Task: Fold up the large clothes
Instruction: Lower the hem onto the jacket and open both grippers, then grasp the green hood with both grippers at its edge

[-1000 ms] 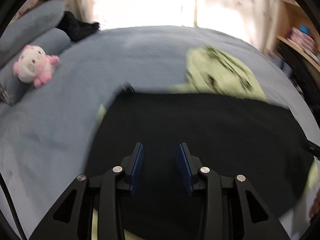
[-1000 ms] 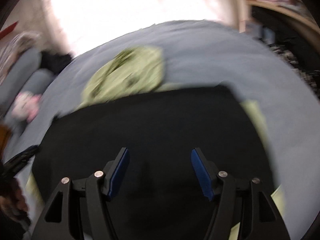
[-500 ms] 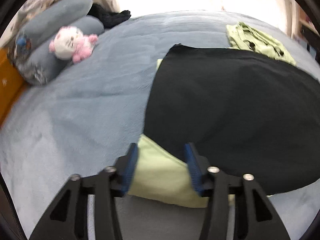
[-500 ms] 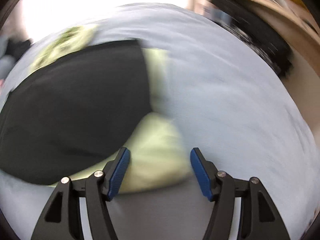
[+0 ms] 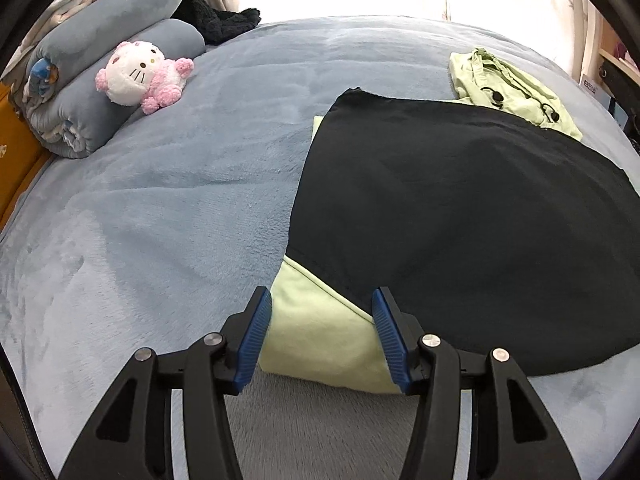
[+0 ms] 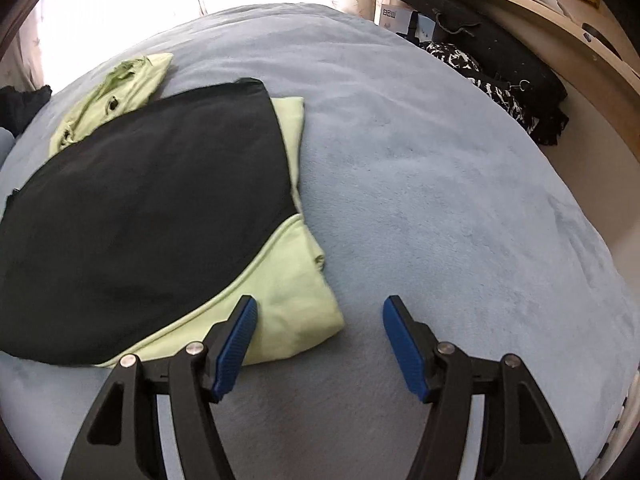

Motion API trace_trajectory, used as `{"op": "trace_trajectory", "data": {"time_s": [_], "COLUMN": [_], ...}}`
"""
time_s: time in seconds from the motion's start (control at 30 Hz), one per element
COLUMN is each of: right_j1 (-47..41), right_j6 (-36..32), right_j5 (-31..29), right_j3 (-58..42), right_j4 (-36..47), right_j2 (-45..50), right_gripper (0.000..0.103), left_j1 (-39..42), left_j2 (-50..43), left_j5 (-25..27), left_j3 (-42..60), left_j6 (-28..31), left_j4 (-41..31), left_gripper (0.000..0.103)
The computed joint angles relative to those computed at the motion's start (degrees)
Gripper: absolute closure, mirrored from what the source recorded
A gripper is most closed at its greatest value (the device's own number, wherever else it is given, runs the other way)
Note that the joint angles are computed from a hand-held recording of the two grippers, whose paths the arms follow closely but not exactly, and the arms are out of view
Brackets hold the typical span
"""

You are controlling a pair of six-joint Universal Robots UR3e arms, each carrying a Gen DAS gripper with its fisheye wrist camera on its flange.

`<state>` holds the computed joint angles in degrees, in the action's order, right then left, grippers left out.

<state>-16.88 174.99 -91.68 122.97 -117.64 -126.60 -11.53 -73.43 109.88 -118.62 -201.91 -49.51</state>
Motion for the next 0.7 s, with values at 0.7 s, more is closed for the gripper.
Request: {"op": "trace_trajectory", "data": {"time_s": [0.7], "right_j1": [19.3], "right_j6": [5.5], "right_j5": [0.1], "right_j3": [-28.3], "right_j4": [19.1], "right_j2": [0.5], "right_gripper": [0.037], "left_j1": [-26.4], "left_j2": [-2.7], "left_j5": [15.0], "left_j3": [31.8], "left_j6": [-8.0], "left_j4": [-28.2], "left_gripper": [0.019]}}
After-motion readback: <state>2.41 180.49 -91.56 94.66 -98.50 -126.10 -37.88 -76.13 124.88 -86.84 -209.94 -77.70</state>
